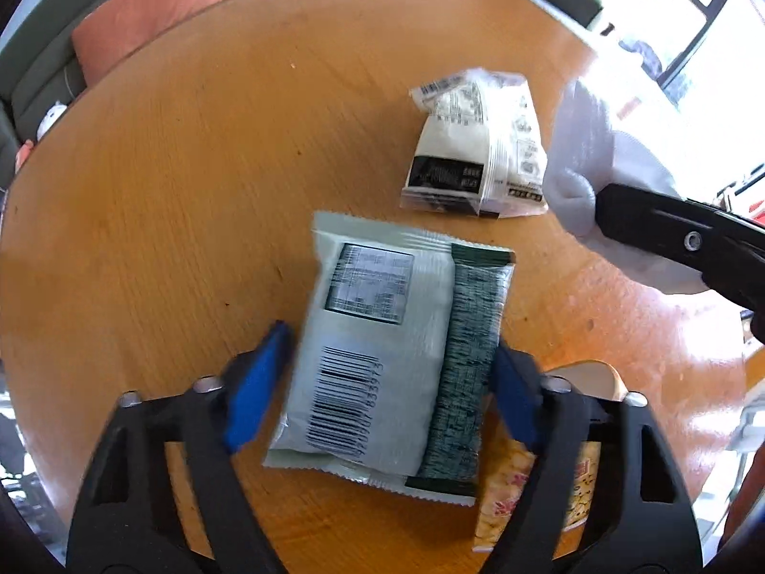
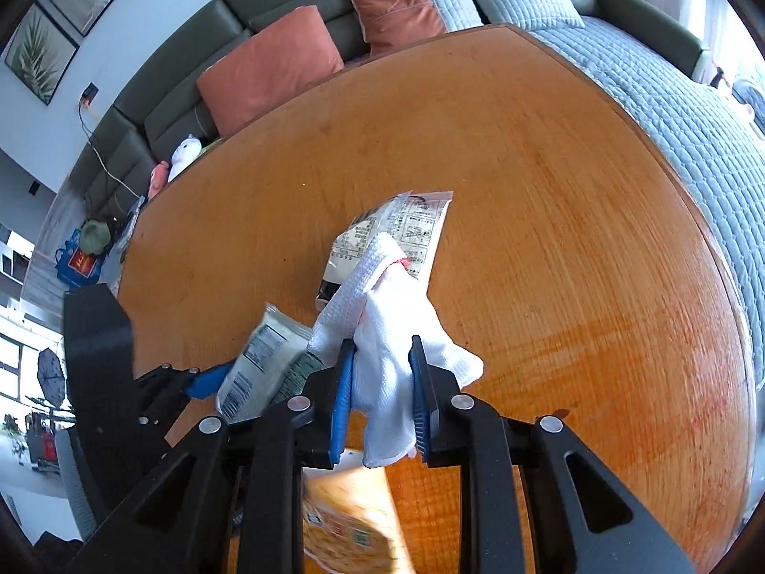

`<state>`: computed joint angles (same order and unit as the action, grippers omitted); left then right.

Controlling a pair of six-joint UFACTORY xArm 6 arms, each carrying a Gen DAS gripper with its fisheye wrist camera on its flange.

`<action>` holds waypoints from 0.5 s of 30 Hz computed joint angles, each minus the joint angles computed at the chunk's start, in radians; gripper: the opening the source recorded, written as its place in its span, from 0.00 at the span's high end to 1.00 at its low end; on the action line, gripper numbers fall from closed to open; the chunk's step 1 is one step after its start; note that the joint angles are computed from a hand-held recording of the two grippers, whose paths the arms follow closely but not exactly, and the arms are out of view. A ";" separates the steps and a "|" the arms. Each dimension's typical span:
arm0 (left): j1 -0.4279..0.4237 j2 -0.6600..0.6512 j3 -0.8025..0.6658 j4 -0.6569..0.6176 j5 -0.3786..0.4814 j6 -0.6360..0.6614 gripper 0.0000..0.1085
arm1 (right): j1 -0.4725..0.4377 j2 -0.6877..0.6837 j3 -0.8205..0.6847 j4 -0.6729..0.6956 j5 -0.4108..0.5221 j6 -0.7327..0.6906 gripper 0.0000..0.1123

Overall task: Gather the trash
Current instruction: 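Grasp the white cloth with the right tool while the left grasps the silver snack packet, then carry the cloth and packet over the black bin and open both tools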

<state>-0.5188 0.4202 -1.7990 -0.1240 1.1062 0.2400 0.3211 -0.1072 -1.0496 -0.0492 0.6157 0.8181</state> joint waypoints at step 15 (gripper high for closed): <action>0.181 -0.220 0.240 -0.138 -0.091 0.056 0.40 | 0.162 0.121 -0.236 -0.132 0.084 0.084 0.79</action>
